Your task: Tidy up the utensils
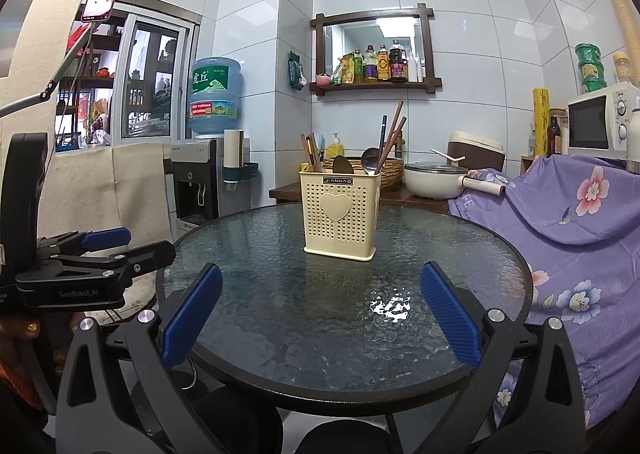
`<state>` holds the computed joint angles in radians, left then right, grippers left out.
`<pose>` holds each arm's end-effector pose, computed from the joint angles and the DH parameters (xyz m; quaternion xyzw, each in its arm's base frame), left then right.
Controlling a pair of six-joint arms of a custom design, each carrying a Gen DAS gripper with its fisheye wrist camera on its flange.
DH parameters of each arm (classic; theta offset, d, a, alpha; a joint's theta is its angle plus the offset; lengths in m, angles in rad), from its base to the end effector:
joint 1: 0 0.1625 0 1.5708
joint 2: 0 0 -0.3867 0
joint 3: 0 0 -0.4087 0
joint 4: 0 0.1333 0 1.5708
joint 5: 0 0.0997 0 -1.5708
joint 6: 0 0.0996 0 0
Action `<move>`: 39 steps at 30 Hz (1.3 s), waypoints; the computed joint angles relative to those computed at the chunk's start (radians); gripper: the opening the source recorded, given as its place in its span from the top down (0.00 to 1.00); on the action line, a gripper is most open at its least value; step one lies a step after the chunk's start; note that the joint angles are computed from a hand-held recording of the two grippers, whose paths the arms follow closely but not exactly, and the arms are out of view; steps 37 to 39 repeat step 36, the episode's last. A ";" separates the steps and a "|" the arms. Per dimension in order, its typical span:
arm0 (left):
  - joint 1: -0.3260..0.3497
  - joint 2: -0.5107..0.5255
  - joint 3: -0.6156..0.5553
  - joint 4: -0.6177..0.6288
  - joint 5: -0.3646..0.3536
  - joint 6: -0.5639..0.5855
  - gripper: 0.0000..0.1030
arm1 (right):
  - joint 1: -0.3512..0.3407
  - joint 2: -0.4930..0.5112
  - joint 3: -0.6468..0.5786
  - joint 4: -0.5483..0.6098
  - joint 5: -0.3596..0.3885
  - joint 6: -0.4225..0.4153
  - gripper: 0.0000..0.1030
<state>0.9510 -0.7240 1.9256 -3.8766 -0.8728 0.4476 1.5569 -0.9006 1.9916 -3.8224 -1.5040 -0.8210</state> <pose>-0.1590 -0.5625 0.0922 0.2526 0.7801 -0.5161 0.2477 0.1322 -0.5616 0.1548 0.3451 -0.7615 0.5122 0.1966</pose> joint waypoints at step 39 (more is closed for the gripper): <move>-0.004 -0.005 0.001 -0.011 0.006 0.004 0.06 | 0.002 0.001 0.002 0.000 -0.003 0.000 0.05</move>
